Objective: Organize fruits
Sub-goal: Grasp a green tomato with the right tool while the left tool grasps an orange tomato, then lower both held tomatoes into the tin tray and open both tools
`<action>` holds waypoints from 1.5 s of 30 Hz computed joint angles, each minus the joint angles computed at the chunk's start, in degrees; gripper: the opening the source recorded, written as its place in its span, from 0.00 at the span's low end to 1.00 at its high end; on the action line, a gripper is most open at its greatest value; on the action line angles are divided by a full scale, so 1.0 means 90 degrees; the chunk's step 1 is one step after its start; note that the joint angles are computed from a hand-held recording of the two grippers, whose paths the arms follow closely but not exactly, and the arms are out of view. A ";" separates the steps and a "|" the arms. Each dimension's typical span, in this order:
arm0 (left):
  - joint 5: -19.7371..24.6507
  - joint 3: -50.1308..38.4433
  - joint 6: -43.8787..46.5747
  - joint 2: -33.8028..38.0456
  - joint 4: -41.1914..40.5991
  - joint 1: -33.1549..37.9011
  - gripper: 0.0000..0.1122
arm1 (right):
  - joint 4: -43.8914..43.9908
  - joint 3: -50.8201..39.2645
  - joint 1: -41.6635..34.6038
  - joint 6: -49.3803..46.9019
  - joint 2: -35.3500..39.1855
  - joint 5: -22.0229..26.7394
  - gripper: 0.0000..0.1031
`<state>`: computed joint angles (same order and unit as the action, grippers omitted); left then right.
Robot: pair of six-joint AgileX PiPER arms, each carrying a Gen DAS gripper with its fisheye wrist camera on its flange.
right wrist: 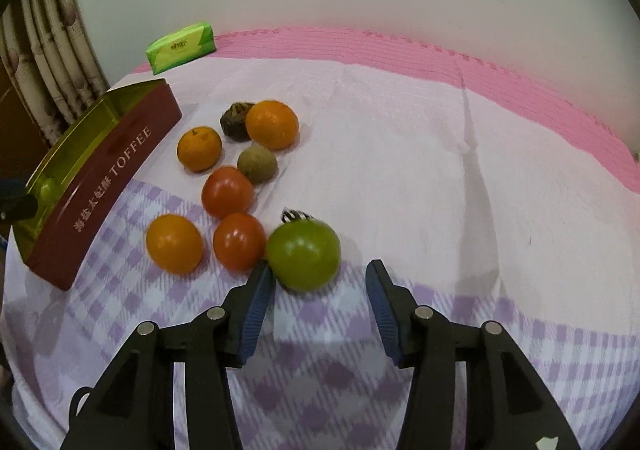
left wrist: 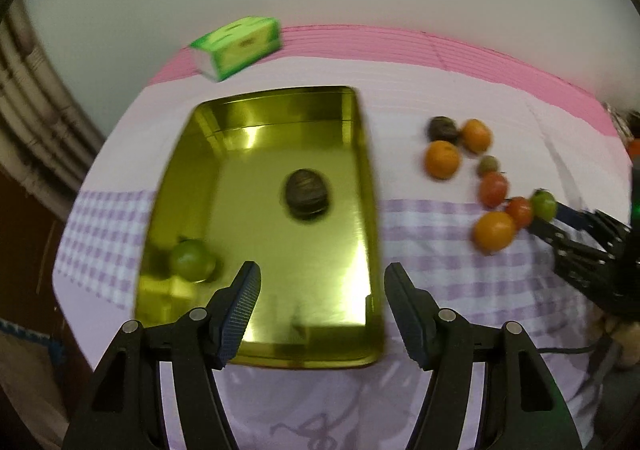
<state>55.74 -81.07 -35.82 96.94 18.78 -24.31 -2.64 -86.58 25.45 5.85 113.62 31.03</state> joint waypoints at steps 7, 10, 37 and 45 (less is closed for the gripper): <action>-0.0053 -0.0864 0.0051 0.0808 -0.0296 -0.0551 0.58 | 0.0128 0.0049 -0.0057 -0.0202 0.0036 -0.0275 0.30; -0.0113 -0.1108 0.0132 0.1095 -0.0474 -0.0687 0.58 | -0.0635 0.0194 -0.0130 0.0646 -0.0015 -0.0424 0.30; 0.0138 -0.2561 0.0482 0.2625 -0.0934 -0.0933 0.35 | -0.1221 0.0549 -0.0521 0.1335 -0.0173 -0.0740 0.33; -0.0184 -0.1684 0.0334 0.1541 -0.0444 -0.0704 0.35 | -0.1255 0.0554 -0.0508 0.1372 -0.0172 -0.0748 0.33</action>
<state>54.08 -96.22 -32.82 110.81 14.78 -30.65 -13.94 -81.59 20.88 18.20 112.07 24.29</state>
